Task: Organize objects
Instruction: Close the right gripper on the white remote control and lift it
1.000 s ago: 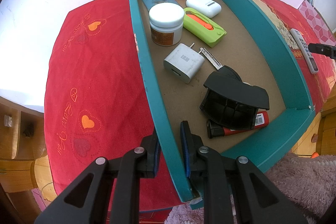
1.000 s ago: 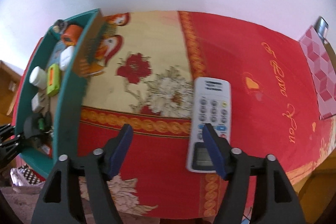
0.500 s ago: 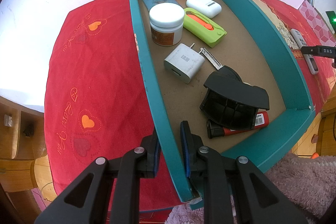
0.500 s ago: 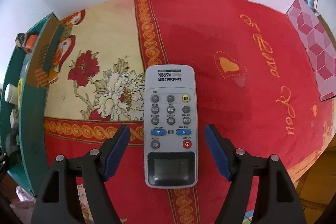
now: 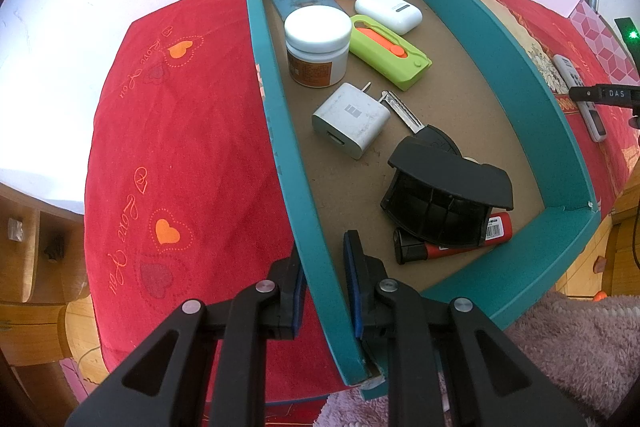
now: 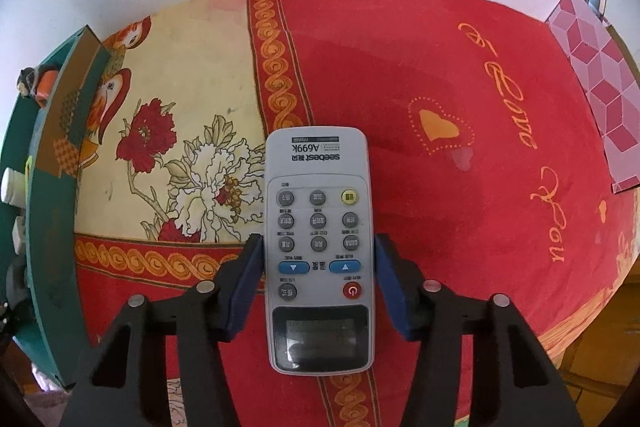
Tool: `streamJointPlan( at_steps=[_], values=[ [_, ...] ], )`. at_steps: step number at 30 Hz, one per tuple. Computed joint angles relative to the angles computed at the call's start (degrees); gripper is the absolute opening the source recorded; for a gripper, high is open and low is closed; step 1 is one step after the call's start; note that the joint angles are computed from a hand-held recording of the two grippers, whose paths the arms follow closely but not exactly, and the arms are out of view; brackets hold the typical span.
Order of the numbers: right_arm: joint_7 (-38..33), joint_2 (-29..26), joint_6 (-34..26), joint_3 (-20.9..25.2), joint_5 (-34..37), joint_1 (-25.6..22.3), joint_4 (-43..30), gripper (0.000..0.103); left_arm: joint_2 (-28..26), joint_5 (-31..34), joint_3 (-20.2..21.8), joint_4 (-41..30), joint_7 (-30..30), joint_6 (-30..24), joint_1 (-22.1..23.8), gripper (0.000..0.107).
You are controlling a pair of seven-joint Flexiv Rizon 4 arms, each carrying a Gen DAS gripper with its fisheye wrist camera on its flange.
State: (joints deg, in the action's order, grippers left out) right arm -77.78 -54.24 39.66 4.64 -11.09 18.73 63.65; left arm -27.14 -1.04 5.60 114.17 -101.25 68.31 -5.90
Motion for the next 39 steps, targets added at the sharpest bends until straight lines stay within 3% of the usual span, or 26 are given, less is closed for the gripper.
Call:
streamJointPlan(
  at_steps=[8,15,17,19,22,27,29,33,39],
  values=[
    [-2.3,0.3,-1.7,2.4,3.1,-1.1,-0.9,0.056,0.0,0.1,-0.1,0.0,-0.1,0.0,0.1,0.016],
    [-3.0,0.4,-1.4,0.6,0.5,1.3,0.5,0.057,-0.1,0.1,-0.1,-0.2,0.0,-0.2,0.1,0.016],
    [-3.2,0.0,-2.0,0.8,0.3,1.5,-0.1,0.062,-0.1,0.1,-0.1,-0.2,0.0,-0.2,0.1,0.016],
    [-3.9,-0.4,-2.4,1.1,0.3,1.8,-0.5,0.074,-0.1,0.1,-0.1,-0.2,0.0,-0.1,0.1,0.016],
    [-3.8,-1.3,-3.2,1.1,0.3,2.2,-2.0,0.078,-0.1,0.1,-0.1,-0.2,0.0,-0.1,0.1,0.016],
    [-4.4,-3.1,-3.8,0.9,0.2,2.8,-5.3,0.077,-0.2,0.1,-0.1,-0.2,0.0,-0.2,0.1,0.016],
    [-4.1,-1.4,-0.9,0.1,0.6,2.8,-1.4,0.074,-0.1,0.1,-0.1,-0.2,0.0,-0.2,0.1,0.016],
    [-1.7,0.6,2.2,-0.3,0.0,2.3,2.6,0.056,-0.1,0.1,-0.1,-0.2,0.0,-0.1,0.1,0.016],
    [-0.7,1.2,2.9,0.3,-0.4,2.0,3.9,0.056,-0.2,0.0,-0.1,-0.3,0.0,0.0,0.1,0.016]
  ],
)
